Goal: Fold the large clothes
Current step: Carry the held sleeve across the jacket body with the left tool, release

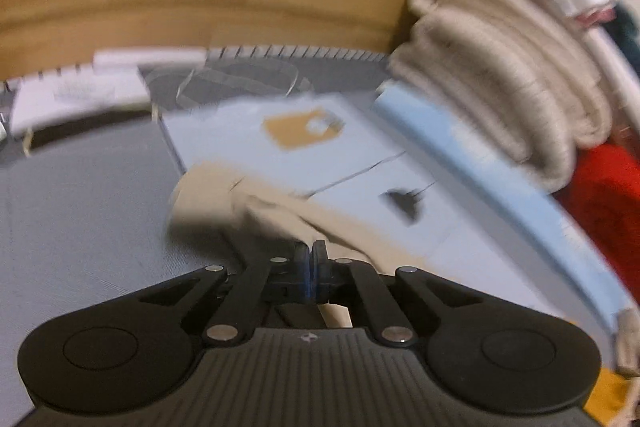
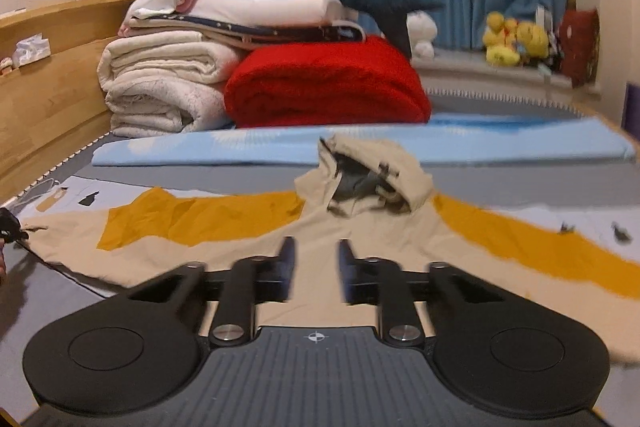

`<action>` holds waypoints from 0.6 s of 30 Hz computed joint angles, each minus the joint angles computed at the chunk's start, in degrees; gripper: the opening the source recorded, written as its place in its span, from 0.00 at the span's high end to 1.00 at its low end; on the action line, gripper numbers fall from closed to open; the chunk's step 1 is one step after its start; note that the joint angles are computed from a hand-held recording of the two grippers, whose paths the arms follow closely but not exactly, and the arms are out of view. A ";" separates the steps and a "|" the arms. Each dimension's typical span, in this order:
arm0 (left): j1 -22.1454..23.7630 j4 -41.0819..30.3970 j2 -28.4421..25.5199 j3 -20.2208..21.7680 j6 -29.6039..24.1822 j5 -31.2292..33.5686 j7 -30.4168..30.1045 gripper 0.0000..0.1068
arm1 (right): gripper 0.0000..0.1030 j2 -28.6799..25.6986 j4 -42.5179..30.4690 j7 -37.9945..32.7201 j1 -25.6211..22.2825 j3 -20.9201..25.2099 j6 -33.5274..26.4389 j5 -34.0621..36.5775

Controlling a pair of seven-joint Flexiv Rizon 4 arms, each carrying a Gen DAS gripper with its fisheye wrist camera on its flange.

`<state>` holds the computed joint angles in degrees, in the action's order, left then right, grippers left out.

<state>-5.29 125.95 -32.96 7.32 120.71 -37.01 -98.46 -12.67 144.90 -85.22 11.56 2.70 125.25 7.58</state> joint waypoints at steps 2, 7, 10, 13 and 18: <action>-5.27 2.91 4.50 1.33 1.49 -3.91 1.46 1.00 | 0.90 0.33 0.23 1.07 -0.28 0.37 -1.23 -0.42; -15.23 7.76 11.12 -3.35 11.50 -15.19 2.09 1.00 | 0.90 2.21 1.84 3.98 -3.13 1.45 -2.08 -4.16; -21.65 4.08 8.59 -7.53 17.02 -24.21 10.50 1.00 | 0.90 2.59 2.75 5.80 -5.52 1.61 -1.10 -6.39; -24.83 -0.95 4.25 -10.96 20.87 -25.77 19.83 1.00 | 0.90 2.60 3.52 7.49 -8.37 1.34 0.39 -9.28; -28.05 -12.98 -2.45 -16.00 21.20 -27.03 30.04 1.00 | 0.90 2.45 3.60 8.16 -11.40 -0.14 0.19 -10.85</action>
<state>-33.34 112.97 -35.41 -8.68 141.91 -64.04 -68.42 -10.22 148.51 -77.06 0.16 2.56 125.44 -3.27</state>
